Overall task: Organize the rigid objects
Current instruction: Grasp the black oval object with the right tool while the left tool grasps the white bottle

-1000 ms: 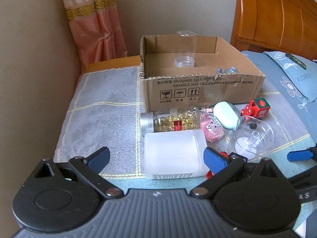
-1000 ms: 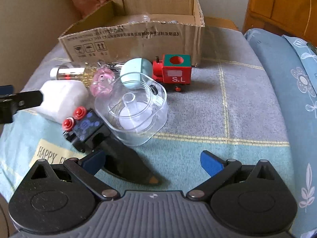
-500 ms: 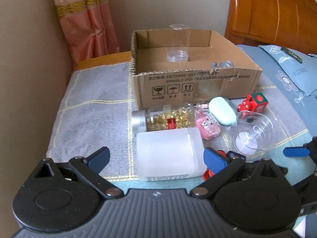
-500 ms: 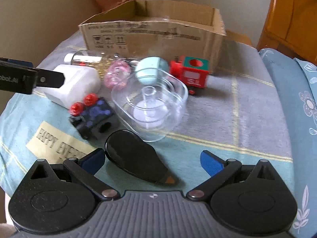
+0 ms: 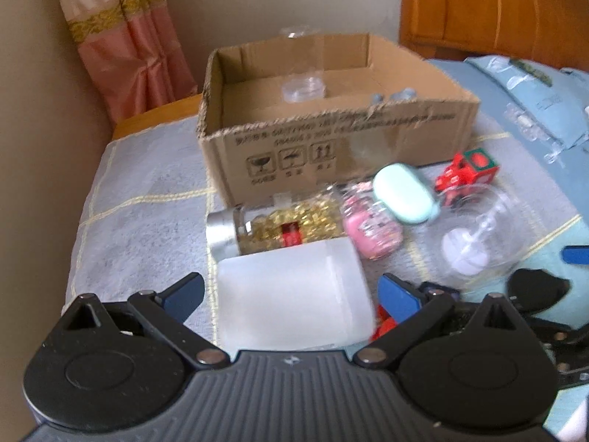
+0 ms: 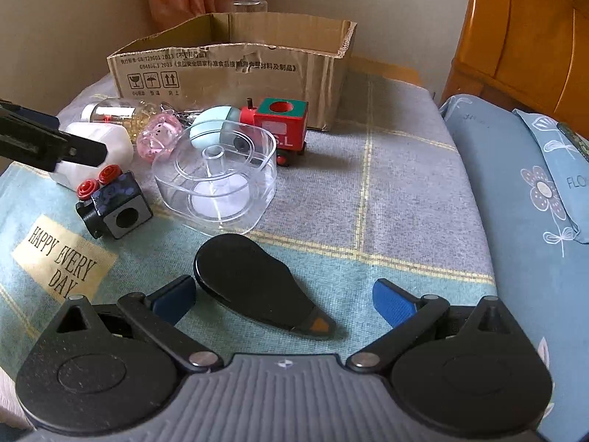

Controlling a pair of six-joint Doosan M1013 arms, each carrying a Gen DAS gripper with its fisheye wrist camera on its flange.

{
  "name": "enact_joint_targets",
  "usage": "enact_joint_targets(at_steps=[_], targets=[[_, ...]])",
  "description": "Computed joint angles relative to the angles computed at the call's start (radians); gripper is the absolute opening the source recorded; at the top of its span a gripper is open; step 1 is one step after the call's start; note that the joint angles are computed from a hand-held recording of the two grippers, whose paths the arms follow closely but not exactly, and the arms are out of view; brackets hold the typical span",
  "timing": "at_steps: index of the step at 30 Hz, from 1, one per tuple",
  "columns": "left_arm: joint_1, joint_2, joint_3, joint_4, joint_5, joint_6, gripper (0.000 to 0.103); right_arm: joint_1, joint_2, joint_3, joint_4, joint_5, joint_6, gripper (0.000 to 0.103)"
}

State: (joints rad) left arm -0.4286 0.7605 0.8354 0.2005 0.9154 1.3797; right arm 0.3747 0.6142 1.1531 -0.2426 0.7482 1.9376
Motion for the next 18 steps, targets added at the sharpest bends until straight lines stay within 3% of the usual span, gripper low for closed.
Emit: enact_joint_targets(at_steps=[8,12,18], targets=[[0.015,-0.005,0.020,-0.038,-0.001,0.011,0.100,-0.022,-0.030,0.036,-0.001,0.025,0.010,0.103],[0.014,-0.008,0.024,-0.036,-0.005,0.008,0.100,-0.028,-0.024,0.027,-0.092,0.064,0.163,0.103],[0.016,-0.008,0.028,-0.042,-0.014,0.009,0.100,-0.019,-0.031,0.042,0.008,0.009,0.023,0.103]])
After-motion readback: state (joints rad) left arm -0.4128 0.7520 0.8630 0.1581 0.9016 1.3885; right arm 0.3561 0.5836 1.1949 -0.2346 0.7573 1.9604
